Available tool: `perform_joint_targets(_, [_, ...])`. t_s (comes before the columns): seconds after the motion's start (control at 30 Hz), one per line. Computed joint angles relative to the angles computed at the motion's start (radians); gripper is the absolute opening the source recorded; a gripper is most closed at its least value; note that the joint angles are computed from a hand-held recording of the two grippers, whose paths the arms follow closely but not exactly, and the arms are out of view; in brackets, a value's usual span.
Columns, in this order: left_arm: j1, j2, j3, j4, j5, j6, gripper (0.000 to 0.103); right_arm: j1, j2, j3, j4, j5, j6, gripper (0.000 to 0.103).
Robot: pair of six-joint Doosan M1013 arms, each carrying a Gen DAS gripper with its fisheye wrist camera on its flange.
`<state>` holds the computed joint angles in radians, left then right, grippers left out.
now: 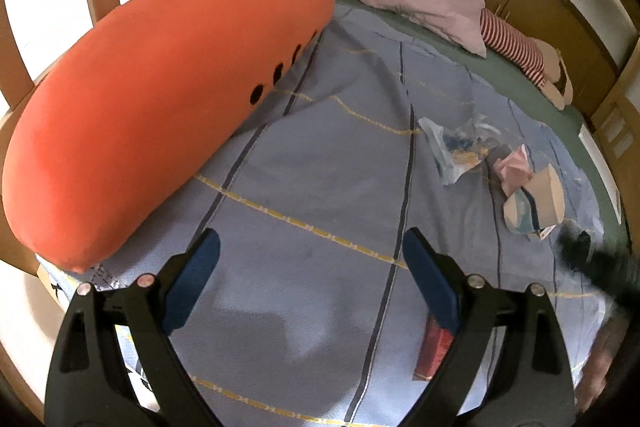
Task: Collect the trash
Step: 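Grasp the white-blue paper cup with the right gripper while the left grasps the red cigarette box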
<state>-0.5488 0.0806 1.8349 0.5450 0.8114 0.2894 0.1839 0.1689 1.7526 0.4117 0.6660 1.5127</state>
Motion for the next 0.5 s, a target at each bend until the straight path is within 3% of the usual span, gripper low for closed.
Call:
perform_joint_targets(0.07, [0.0,0.008,-0.006,-0.024,-0.007,0.037,0.092,0.011,0.015,-0.022,-0.147,-0.053,0.152,0.081])
perform_joint_targets(0.2, [-0.005,0.021,-0.012,-0.061,-0.042,0.129,0.092,0.006,0.086,-0.093,-0.23,-0.012,0.223,0.08])
perform_joint_targets(0.23, [-0.003,0.027,-0.015,-0.099,-0.06,0.18,0.092,-0.006,0.088,-0.095,-0.236,0.002,0.224,0.073])
perform_joint_targets(0.27, [-0.001,0.03,-0.017,-0.129,-0.071,0.213,0.092,-0.008,0.097,-0.103,-0.223,0.017,0.213,0.055])
perform_joint_targets(0.33, [0.005,0.036,-0.019,-0.205,-0.096,0.294,0.092,-0.028,0.104,-0.112,-0.159,0.061,0.16,0.034])
perform_joint_targets(0.4, [0.01,0.042,-0.022,-0.255,-0.108,0.346,0.092,-0.045,0.088,-0.087,-0.063,0.068,0.086,0.027])
perform_joint_targets(0.5, [0.009,0.044,-0.021,-0.291,-0.116,0.391,0.092,-0.11,0.069,-0.044,0.239,0.178,-0.119,0.026])
